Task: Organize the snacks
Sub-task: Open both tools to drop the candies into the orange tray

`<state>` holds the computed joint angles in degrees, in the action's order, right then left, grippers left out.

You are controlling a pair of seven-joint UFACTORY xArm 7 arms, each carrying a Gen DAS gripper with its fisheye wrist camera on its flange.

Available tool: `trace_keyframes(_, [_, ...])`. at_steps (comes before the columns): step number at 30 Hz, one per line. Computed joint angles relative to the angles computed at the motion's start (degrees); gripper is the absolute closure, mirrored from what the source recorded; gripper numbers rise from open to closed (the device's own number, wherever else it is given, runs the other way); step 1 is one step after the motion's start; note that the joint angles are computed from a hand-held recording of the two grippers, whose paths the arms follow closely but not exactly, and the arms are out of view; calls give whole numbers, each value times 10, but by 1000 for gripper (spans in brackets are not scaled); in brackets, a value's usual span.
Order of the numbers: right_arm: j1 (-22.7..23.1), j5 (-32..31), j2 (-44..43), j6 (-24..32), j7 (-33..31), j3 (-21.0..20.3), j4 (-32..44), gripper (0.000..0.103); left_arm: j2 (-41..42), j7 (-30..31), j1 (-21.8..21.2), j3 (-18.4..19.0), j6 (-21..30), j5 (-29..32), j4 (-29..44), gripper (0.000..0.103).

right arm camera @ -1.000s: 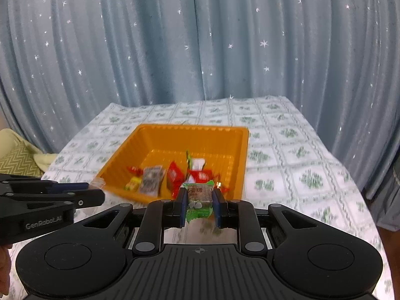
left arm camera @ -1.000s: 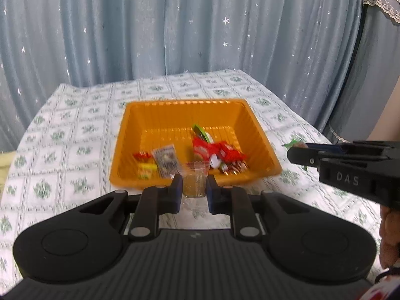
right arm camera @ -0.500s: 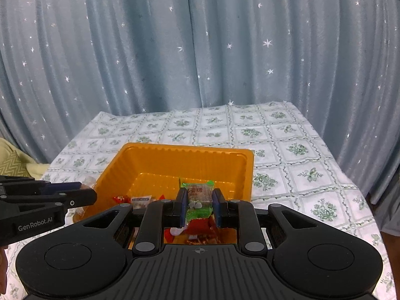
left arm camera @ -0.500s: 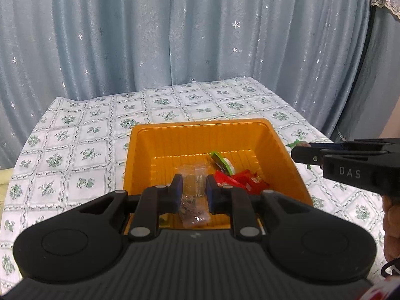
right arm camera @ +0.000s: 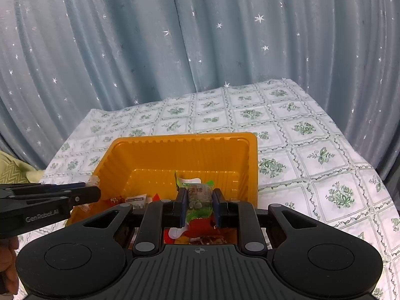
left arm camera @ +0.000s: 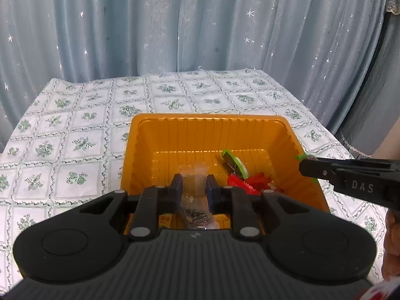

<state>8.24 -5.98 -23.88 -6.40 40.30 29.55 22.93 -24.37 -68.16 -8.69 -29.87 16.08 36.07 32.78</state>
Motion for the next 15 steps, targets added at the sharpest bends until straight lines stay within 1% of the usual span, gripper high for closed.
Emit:
trace_keyframes(2, [3,1,2,-2,0,-3,-1,82,4,-4,3,0,-1,1,1,73])
trace_keyframes(3, [6,1,2,-2,0,-5,-2,82,3,-6,4,1,-4,2,0,62])
trace_keyframes(4, [7,1,3,-2,0,-6,-2,82,0,-7,4,3,-9,2,-3,60])
trace_keyframes(10, [18,5,3,-1,-2,-16,1,82,-21,11,-4,12,-4,-16,-12,60])
trace_keyframes(13, [19,6,6,-1,-2,-17,5,82,-32,17,-4,11,-2,-25,-18,57])
trace_keyframes(15, [24,7,10,-1,-3,-22,10,82,-36,23,-6,11,-1,-33,-19,57])
